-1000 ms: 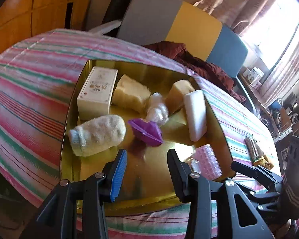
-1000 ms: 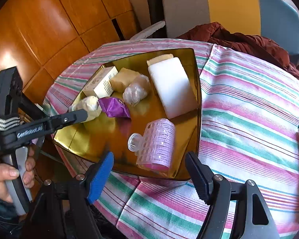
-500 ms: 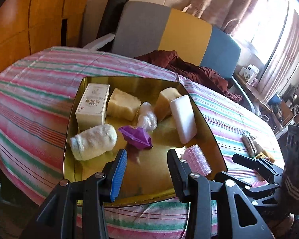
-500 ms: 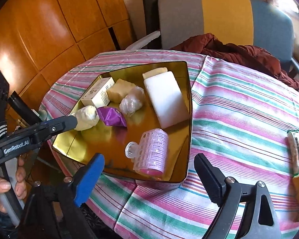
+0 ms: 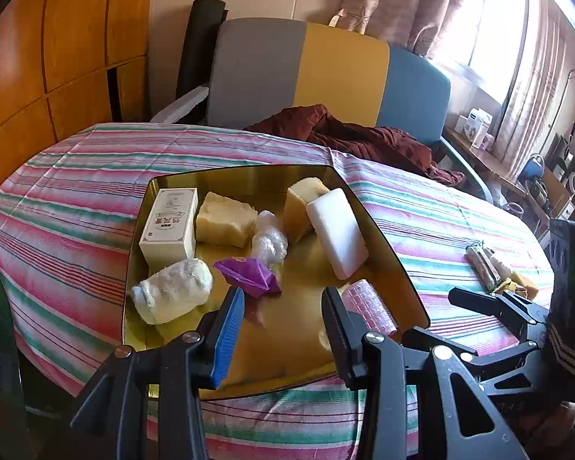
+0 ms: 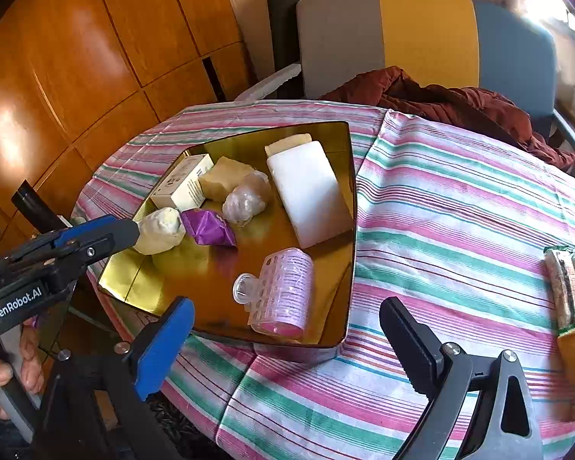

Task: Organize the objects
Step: 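Withdraw both open tools from the tray back toward the pile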

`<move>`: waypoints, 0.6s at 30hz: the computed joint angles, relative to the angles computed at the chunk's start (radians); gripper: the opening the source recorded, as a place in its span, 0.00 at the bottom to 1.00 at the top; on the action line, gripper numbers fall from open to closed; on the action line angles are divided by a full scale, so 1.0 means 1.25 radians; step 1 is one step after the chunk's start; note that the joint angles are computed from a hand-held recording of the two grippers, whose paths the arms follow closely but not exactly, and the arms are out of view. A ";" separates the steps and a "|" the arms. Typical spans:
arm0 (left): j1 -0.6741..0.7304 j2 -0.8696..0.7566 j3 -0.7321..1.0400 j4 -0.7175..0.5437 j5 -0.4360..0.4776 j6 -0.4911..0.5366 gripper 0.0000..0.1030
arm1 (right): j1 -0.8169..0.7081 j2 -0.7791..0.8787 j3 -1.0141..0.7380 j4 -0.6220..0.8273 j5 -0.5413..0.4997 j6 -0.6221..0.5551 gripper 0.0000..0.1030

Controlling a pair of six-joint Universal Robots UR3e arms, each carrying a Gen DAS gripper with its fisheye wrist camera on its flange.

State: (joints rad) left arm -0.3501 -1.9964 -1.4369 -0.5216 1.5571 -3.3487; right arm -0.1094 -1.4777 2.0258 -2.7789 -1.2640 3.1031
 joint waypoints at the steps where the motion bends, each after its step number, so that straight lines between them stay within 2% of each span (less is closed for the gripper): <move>1: -0.003 0.000 0.000 0.001 0.001 0.001 0.41 | -0.004 -0.003 0.003 0.000 0.001 0.000 0.95; 18: -0.056 -0.035 0.074 -0.041 0.032 0.039 0.41 | -0.091 -0.061 0.059 0.011 0.012 -0.014 0.98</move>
State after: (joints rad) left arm -0.4201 -2.0402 -1.3441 -0.5727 1.5970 -3.3001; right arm -0.2233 -1.5540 2.0996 -2.7656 -1.2494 3.0861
